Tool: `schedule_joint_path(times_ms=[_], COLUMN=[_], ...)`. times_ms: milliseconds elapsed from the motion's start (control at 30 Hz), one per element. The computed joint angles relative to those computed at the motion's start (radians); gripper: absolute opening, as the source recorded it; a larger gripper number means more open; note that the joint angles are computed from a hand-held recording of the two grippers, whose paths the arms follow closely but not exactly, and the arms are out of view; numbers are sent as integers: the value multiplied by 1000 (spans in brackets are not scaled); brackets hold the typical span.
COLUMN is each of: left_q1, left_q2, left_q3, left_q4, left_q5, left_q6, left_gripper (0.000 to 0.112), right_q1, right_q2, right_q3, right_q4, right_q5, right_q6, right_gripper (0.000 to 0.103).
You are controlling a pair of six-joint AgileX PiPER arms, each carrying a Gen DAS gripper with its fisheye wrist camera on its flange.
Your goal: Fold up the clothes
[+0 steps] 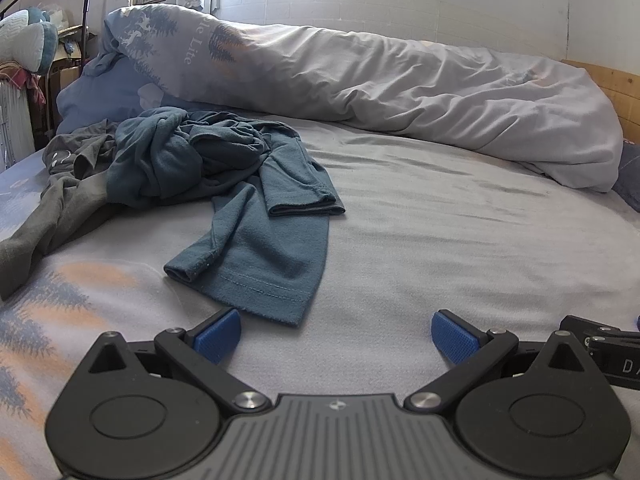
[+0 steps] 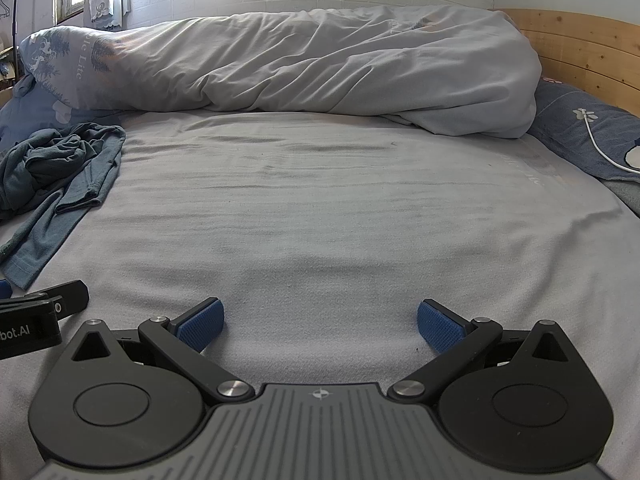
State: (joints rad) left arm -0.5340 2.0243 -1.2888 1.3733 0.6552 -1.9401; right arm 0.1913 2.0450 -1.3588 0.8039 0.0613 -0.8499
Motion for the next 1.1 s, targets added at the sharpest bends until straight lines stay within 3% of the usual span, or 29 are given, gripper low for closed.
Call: schedule_joint_path(times_ms=[1100], left_q1=[15], left_q2=[-19], left_q3=[40], left_q4=[60], left_q5=[-33], left_q6=[-78], left_gripper=[103], right_q1=[1], right_q2=[0], right_q3=[1], right_q4=[4], right_q5=[-1], right_q6=[-4], right_gripper=[103])
